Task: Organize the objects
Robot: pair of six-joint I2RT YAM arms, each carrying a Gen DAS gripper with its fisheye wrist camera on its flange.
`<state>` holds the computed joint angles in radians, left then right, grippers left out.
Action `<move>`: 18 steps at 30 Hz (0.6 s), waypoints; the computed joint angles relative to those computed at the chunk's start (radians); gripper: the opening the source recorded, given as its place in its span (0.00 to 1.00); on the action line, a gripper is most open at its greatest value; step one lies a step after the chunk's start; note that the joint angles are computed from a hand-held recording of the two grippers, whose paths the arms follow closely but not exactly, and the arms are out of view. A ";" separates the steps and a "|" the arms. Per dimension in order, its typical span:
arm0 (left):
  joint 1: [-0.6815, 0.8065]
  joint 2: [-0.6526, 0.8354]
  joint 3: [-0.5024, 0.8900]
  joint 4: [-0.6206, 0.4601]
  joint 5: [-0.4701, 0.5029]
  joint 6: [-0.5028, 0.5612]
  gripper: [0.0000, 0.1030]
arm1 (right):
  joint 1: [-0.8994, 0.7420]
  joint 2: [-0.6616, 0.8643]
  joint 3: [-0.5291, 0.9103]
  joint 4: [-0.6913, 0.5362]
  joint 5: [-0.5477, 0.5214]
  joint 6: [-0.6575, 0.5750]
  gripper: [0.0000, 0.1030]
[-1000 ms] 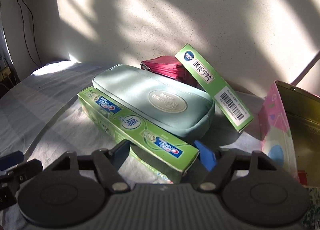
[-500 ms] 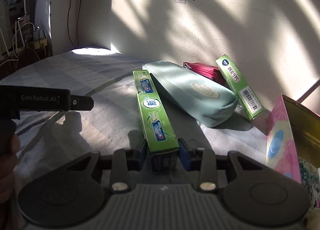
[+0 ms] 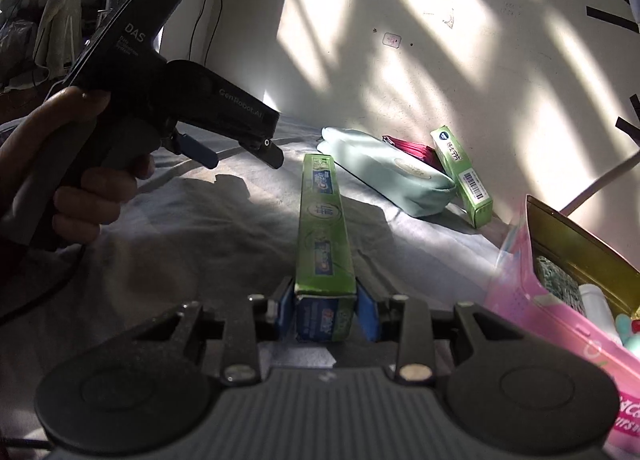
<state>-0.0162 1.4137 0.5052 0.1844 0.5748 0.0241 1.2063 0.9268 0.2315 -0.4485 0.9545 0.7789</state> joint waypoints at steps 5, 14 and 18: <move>-0.083 -0.182 -0.037 -0.103 -0.015 0.060 0.91 | 0.023 0.080 -0.016 0.096 0.033 -0.010 0.33; -0.288 -0.056 0.047 -0.192 -0.206 0.038 0.60 | 0.087 0.174 -0.004 0.120 0.088 -0.015 0.34; -0.298 -0.094 0.040 -0.214 -0.195 0.012 0.50 | 0.115 0.166 -0.013 0.134 0.109 -0.033 0.34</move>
<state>-0.3142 1.3198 0.5449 -0.0295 0.3793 0.0359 1.3213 1.0932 0.2187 -0.3141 1.0631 0.7458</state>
